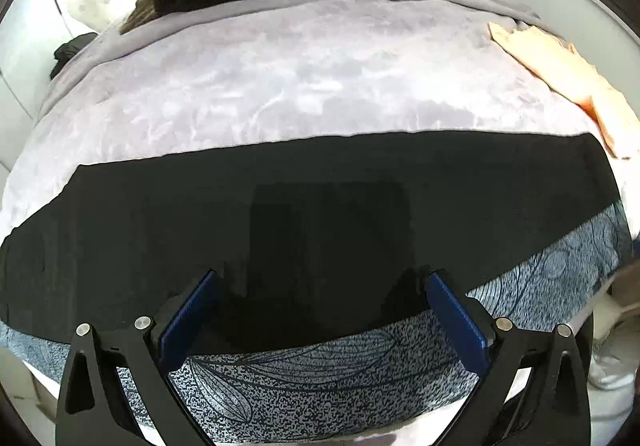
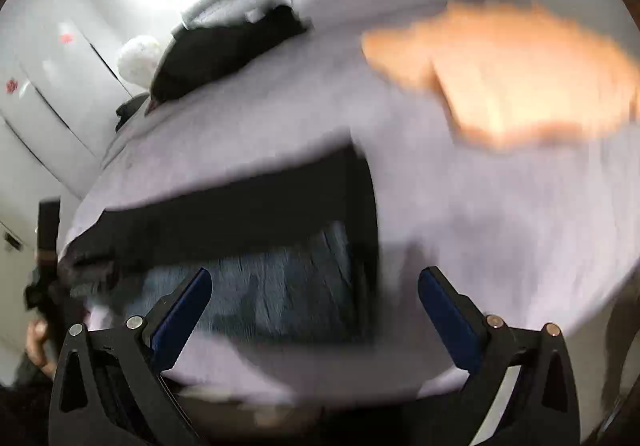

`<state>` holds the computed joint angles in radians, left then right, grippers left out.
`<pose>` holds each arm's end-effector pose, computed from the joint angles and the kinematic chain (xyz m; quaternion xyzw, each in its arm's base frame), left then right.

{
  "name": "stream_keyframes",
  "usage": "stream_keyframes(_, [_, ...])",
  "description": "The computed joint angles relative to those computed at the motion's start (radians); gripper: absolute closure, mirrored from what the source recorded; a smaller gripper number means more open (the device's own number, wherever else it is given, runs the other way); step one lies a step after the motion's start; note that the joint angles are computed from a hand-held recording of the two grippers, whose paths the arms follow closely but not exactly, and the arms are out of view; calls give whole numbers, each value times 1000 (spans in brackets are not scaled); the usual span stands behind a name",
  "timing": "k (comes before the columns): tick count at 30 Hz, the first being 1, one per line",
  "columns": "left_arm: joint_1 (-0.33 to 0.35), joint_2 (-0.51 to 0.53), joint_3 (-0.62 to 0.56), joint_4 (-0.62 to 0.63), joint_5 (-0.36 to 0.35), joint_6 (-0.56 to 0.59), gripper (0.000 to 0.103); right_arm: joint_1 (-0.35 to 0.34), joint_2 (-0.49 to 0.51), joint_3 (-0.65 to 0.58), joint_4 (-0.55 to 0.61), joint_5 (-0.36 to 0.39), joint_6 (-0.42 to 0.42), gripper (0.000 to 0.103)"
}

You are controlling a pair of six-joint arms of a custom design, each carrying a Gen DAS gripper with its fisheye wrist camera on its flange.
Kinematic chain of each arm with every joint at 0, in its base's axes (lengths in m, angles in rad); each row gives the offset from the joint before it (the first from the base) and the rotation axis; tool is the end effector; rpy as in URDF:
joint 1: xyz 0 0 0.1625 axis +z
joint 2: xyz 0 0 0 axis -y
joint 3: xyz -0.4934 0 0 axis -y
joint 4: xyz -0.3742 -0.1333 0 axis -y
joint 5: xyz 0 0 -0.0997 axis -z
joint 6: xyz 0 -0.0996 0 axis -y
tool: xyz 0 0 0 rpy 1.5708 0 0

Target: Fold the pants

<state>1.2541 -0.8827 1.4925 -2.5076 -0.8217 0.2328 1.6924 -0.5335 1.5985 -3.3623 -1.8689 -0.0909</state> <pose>-0.0387 -0.7639 0.2923 0.1918 0.9000 -0.1665 0.3543 0.1935 -0.7258 0.0811 0.0456 -0.9248 0.3535 0.1334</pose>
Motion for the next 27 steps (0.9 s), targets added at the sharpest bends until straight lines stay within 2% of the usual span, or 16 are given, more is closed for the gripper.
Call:
stream_keyframes(3, [9,0,-35,66,-24,-85,0,-17,4,57,-76,108,-13,0])
stream_keyframes(5, [15,4,-58,112,-30,-123,0,-26,24,51,-103,146,-24,0])
stream_keyframes(8, [19,-1,-65,112,2,-163,0,-27,43,18,-46,129,-37,3])
stream_keyframes(12, [43,4,-101,143,15,-224,0,-51,54,26,-85,236,-40,11])
stream_keyframes(14, [55,16,-121,188,30,-246,0,-51,72,-3,-78,235,-47,14])
stream_keyframes(16, [54,16,-102,152,42,-213,0,-53,92,-28,-91,228,-31,15])
stream_keyframes(19, [47,19,-87,126,64,-199,0,-64,118,-54,-141,249,19,15])
stream_keyframes(21, [47,18,-82,117,61,-203,0,-73,149,-94,-156,277,54,11])
stream_keyframes(22, [47,17,-78,109,62,-200,0,-81,159,-108,-150,311,52,2])
stream_keyframes(23, [46,17,-73,101,64,-193,0,-78,164,-114,-155,304,36,0])
stream_keyframes(26, [49,13,-78,107,50,-187,0,-53,174,-133,-140,215,-22,0])
stream_keyframes(27, [49,10,-82,120,41,-195,0,-43,171,-133,-131,193,-7,0])
